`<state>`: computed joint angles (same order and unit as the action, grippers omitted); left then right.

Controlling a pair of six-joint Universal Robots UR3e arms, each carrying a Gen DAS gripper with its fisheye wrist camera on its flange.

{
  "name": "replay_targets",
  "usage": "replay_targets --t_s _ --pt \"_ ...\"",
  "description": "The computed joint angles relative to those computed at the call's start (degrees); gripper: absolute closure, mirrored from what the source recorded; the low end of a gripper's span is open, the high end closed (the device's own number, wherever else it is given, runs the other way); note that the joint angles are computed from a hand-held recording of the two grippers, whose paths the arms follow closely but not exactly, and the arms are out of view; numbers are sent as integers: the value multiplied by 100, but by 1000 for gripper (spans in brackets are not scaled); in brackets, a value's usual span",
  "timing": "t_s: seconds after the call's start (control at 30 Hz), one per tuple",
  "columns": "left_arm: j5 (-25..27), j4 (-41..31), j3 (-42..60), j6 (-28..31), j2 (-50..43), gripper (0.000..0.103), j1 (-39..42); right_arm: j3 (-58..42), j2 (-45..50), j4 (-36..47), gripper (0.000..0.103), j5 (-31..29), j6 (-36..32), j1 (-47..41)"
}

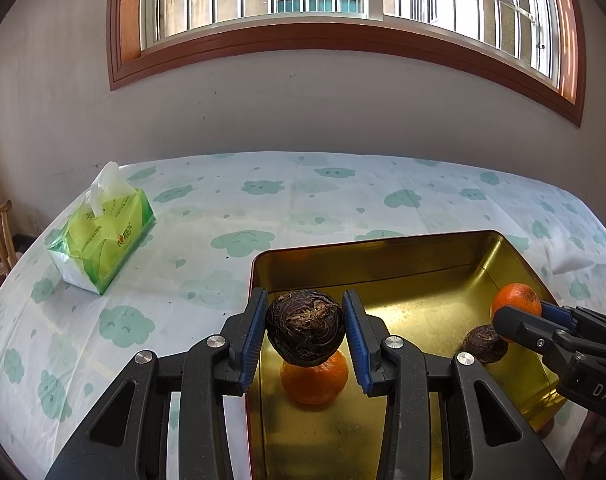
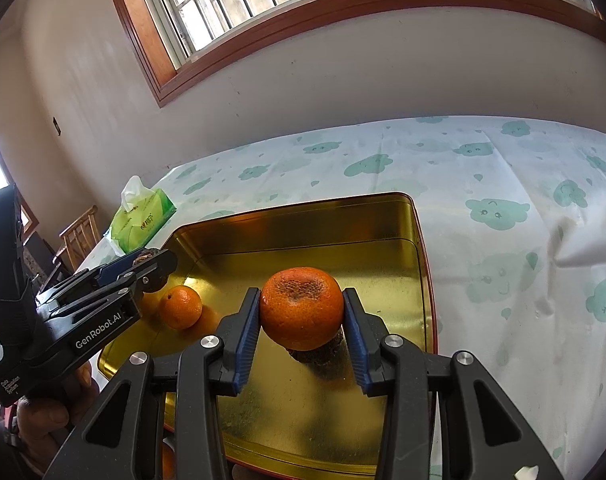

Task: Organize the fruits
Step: 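Lower both fruits into the tin and open both grippers, then withdraw both open grippers from the tin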

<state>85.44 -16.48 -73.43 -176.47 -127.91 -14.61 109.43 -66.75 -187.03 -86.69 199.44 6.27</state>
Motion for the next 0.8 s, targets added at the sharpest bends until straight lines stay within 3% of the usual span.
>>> replay_targets --t_s 0.3,0.33,0.43,0.47,0.8 --pt "39 2 87 -79 -114 63 11 -188 173 -52 64 -72 -160 31" --pt "39 42 64 -84 -112 60 12 -176 185 -104 63 -59 -164 26" --pt "187 318 -49 -112 -108 32 -23 -115 226 -313 62 39 -96 -38" --pt "211 466 -126 -114 -91 29 -27 -82 222 -366 61 48 -89 -55" --pt "163 562 -335 -170 75 28 15 578 -271 -884 61 268 -105 -138"
